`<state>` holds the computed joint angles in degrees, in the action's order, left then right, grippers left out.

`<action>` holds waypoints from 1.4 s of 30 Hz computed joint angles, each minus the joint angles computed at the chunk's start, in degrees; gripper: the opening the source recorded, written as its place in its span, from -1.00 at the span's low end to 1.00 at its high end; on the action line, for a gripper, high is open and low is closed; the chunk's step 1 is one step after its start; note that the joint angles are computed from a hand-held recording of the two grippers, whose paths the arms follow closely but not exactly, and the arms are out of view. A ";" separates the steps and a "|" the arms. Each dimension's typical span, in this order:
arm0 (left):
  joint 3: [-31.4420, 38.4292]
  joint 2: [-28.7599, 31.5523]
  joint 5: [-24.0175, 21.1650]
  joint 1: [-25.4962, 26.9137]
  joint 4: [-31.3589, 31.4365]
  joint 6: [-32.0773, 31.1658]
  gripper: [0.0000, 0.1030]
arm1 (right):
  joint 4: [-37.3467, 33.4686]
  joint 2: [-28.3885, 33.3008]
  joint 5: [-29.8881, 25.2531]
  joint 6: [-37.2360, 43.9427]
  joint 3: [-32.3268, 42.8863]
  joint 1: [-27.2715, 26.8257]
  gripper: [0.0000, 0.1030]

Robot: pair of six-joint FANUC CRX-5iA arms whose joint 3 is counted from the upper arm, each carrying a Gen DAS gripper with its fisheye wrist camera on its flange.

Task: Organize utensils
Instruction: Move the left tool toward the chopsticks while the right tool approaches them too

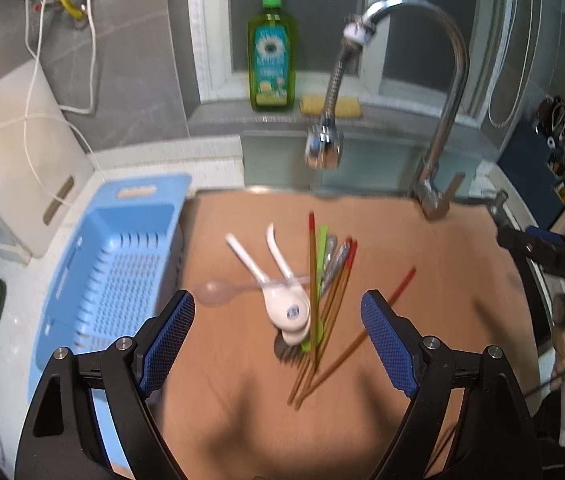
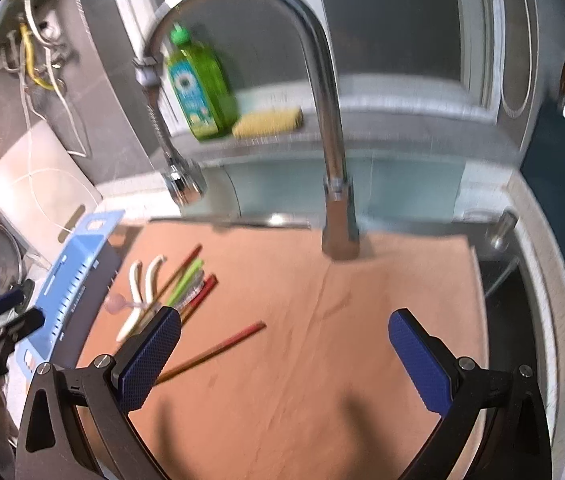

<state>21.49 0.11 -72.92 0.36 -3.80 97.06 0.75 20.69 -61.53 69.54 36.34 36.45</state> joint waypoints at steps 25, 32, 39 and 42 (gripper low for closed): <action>3.61 14.58 -5.87 0.16 15.61 -16.31 -0.57 | -10.01 -0.54 -4.05 -5.30 -1.52 -5.94 0.81; 7.24 17.23 -8.96 -0.97 10.69 -16.20 -0.57 | -9.83 -2.29 -2.71 -6.47 -4.38 -6.52 0.81; 7.93 18.48 -9.90 -0.61 10.88 -16.52 -0.57 | -10.35 -2.59 -2.94 -6.59 -4.83 -6.67 0.81; 7.94 18.46 -9.93 -0.83 10.88 -16.92 -0.57 | -10.59 -2.43 -3.22 -6.51 -4.57 -6.53 0.81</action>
<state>29.43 18.57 -82.85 -0.47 7.08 80.14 -9.84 18.26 -64.75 63.03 31.77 29.92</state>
